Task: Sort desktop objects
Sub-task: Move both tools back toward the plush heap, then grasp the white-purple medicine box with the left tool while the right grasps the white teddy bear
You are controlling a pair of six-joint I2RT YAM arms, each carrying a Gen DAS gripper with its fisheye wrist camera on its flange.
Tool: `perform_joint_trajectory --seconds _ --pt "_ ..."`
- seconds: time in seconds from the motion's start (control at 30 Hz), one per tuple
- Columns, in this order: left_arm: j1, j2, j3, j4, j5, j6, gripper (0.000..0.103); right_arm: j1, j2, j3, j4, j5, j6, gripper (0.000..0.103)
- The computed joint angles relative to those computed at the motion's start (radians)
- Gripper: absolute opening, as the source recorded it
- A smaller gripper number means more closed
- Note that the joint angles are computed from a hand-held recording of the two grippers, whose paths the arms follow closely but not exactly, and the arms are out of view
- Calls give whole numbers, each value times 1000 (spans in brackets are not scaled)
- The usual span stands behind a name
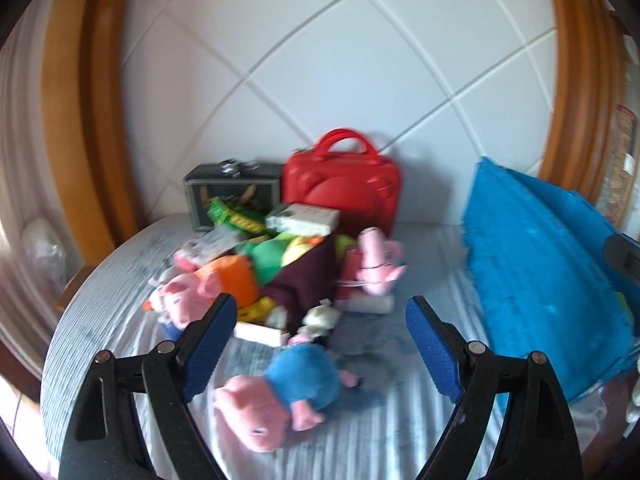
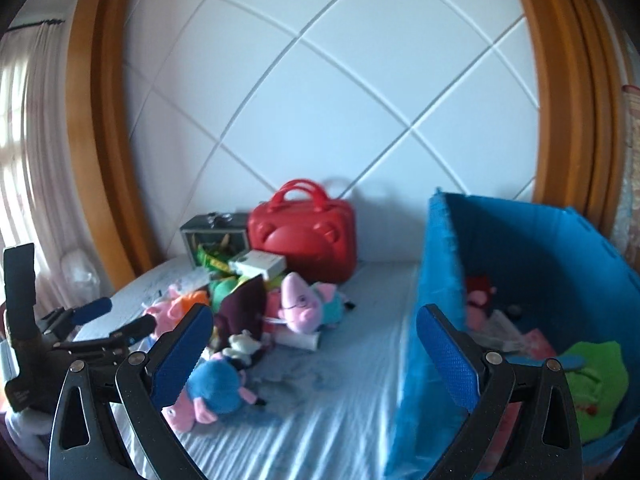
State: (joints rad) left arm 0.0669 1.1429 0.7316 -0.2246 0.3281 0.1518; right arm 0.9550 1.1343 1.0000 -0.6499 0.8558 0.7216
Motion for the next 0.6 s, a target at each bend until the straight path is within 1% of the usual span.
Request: perform_joint_trajectory --seconds 0.17,0.3,0.37,0.43,0.5,0.6 --pt "236 236 59 81 92 88 86 -67 200 45 128 -116 -9 103" --pt "333 425 128 145 97 136 86 -126 357 73 225 -215 22 103" --pt "347 522 178 152 84 156 86 -165 433 81 280 -278 32 103" --pt "346 599 216 158 67 180 86 -194 508 107 295 -329 41 103" --pt "328 675 253 169 37 207 86 -220 580 142 289 -382 38 103" --pt "293 770 309 165 11 230 86 -248 680 202 271 -433 28 103"
